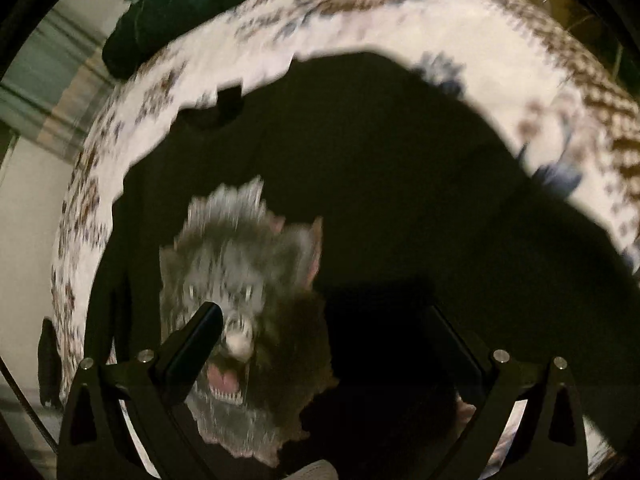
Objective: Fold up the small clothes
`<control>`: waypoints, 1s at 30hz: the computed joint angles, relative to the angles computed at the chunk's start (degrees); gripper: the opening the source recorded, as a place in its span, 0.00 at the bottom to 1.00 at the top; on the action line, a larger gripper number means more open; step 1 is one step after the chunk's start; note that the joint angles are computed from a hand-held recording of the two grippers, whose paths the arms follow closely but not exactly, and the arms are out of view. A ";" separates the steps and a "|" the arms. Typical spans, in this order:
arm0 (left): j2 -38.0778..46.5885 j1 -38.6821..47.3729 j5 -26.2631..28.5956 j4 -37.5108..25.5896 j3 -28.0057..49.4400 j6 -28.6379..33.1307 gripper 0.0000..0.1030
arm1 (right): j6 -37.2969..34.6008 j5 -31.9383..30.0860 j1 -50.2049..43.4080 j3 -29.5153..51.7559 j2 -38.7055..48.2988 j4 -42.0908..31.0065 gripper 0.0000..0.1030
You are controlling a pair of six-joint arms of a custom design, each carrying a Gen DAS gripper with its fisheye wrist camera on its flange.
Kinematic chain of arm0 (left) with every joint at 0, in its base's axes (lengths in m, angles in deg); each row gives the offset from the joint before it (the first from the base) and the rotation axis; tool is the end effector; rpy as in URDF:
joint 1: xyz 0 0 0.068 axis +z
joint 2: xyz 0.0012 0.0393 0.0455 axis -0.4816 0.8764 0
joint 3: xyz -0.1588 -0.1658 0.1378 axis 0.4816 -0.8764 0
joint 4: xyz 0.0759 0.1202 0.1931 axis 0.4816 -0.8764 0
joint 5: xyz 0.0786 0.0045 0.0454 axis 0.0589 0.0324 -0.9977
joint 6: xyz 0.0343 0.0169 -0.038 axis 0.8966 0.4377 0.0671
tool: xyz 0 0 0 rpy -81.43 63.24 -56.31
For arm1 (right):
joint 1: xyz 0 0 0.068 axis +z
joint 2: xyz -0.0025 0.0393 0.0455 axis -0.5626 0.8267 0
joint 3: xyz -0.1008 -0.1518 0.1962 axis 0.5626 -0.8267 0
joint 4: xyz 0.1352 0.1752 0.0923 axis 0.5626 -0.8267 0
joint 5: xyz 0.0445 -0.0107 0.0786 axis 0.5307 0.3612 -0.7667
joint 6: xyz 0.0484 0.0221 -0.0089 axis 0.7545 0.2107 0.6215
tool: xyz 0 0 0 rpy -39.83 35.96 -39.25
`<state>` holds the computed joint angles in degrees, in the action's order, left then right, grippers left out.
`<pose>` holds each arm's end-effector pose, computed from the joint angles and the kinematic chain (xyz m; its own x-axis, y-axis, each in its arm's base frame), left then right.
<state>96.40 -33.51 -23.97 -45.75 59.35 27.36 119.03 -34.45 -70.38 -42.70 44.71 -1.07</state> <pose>0.4172 -0.0216 0.2898 -0.9780 0.0917 -0.1876 0.0190 0.9338 0.3573 0.1776 -0.1147 0.0851 0.0906 0.9951 -0.0388 0.7046 -0.0366 0.7087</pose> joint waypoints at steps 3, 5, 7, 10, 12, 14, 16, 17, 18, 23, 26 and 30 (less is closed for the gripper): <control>-4.55 1.51 -0.19 4.52 -9.49 -0.14 1.00 | 1.33 0.52 0.80 1.04 2.49 2.38 0.62; -7.01 2.25 -0.61 6.89 -13.50 0.47 1.00 | -0.22 2.73 1.28 4.13 0.10 -4.09 0.19; -8.81 3.35 -0.80 8.36 -16.22 1.06 1.00 | -0.37 4.18 0.74 5.53 -2.74 -8.34 0.07; -9.28 5.30 -0.43 8.26 -16.94 1.36 1.00 | -3.26 4.11 0.01 9.08 -3.51 -13.92 0.07; -9.43 6.91 -0.05 8.10 -17.07 1.56 1.00 | -4.33 3.61 0.52 10.91 -3.69 -16.23 0.07; -10.07 8.61 0.52 8.05 -16.91 1.88 1.00 | -4.45 3.95 1.75 12.71 -4.87 -18.62 0.07; -10.67 10.11 1.27 7.69 -16.47 2.38 1.00 | -4.52 5.19 3.33 15.07 -7.25 -22.60 0.07; -10.82 11.10 1.83 7.16 -15.83 2.70 1.00 | -4.79 5.96 4.62 16.80 -8.86 -25.28 0.07; -10.87 12.25 2.24 6.37 -14.94 3.22 1.00 | -4.91 7.18 6.41 17.85 -11.36 -28.12 0.07; -11.12 19.20 5.38 3.10 -10.48 6.58 1.00 | -6.57 14.20 18.87 34.52 -14.22 -43.91 0.07; -11.01 23.98 6.83 1.89 -7.78 9.38 1.00 | -7.13 20.40 30.41 50.95 -8.53 -52.62 0.07; -8.71 31.08 8.34 -0.62 -2.50 13.79 1.00 | -7.06 25.30 45.43 79.52 8.89 -63.05 0.07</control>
<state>87.69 -2.43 -15.64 -46.37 56.86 41.14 111.98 -9.15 -24.95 36.82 53.60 -64.12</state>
